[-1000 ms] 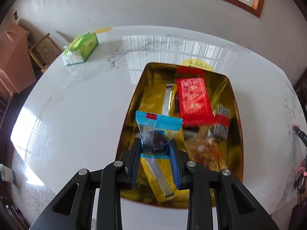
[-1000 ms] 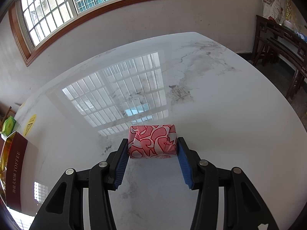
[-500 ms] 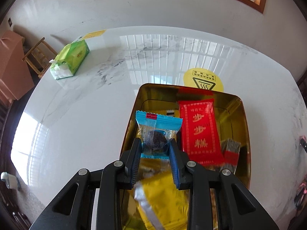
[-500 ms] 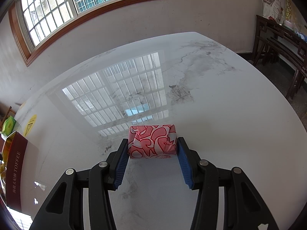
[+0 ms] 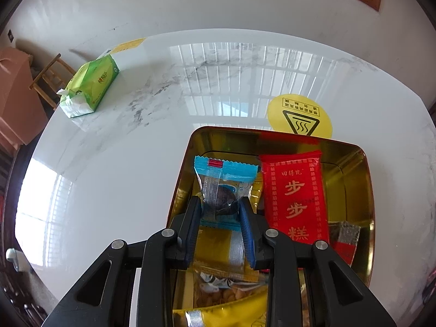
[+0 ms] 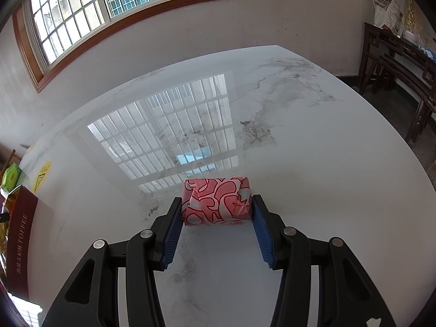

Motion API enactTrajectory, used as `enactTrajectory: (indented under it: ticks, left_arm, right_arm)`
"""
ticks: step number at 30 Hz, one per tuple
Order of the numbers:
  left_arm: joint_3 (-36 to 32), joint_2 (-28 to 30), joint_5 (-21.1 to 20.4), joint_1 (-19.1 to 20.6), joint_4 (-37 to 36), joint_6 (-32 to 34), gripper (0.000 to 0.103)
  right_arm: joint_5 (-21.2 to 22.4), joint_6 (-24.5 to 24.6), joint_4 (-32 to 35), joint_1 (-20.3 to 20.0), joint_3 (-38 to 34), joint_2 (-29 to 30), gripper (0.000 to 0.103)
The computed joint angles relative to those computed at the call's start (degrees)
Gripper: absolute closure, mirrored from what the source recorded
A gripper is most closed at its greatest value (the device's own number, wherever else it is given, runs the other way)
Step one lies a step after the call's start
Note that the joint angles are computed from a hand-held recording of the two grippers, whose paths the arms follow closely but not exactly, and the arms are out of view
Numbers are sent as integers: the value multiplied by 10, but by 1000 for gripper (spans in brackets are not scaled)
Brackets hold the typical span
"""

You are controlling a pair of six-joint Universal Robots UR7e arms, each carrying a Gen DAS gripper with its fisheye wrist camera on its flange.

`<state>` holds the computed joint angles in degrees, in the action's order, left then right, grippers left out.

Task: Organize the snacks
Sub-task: 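Open the left gripper to drop the blue candy into the tin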

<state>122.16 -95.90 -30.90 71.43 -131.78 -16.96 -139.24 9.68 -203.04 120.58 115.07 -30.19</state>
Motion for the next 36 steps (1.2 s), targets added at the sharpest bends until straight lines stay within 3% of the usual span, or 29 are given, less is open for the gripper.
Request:
enactTrajectory:
  ticks: [23,36]
  left_arm:
    - [5,27,29,9,-67,57,71]
    - [45,4,34,-19,-145,120,44]
  right_arm:
    - [-10,-2,9,2,-2,2,55]
    - [-10,-1,10,3,-3,2,55]
